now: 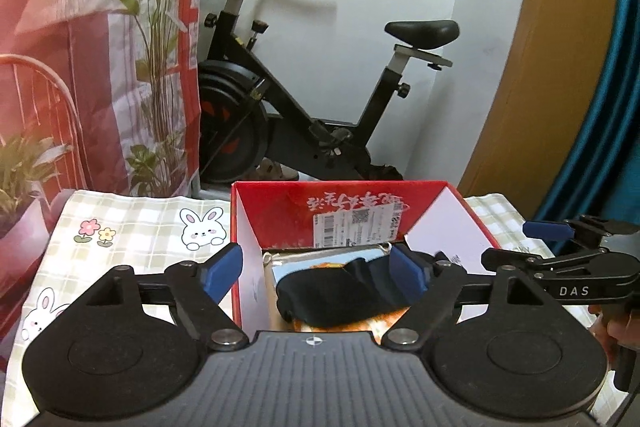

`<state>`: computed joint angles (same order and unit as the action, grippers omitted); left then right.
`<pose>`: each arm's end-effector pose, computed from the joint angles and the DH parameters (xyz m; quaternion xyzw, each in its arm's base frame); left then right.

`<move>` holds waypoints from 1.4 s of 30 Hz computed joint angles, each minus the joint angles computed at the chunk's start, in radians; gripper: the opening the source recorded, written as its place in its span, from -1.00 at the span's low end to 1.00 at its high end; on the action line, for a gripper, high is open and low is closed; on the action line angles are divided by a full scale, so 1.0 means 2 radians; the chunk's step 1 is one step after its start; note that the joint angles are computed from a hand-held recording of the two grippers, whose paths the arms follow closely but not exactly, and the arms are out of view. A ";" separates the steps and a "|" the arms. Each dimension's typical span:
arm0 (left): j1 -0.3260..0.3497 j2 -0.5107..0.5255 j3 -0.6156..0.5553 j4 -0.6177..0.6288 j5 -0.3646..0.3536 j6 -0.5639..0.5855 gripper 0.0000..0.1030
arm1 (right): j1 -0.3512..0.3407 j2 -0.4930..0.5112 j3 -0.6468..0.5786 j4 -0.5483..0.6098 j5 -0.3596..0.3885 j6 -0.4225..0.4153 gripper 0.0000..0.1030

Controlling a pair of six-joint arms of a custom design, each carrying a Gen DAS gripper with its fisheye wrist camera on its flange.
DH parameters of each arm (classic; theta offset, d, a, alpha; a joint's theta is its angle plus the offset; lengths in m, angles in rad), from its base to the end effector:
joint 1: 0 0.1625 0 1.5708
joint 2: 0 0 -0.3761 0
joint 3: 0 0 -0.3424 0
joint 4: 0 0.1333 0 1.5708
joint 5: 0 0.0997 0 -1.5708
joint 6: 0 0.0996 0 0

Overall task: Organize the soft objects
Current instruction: 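Move both tools down to the clear bag of green cables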

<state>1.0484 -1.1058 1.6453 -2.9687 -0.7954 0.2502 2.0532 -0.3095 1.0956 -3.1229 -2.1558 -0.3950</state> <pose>-0.1142 -0.6052 0.3517 0.1714 0.8391 -0.4283 0.2883 0.4078 -0.6100 0.0440 0.2797 -0.8498 0.3692 0.2516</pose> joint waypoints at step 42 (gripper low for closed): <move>0.048 -0.066 0.225 0.014 -0.107 -0.167 0.00 | -0.016 -0.048 0.328 -0.165 0.071 0.079 0.25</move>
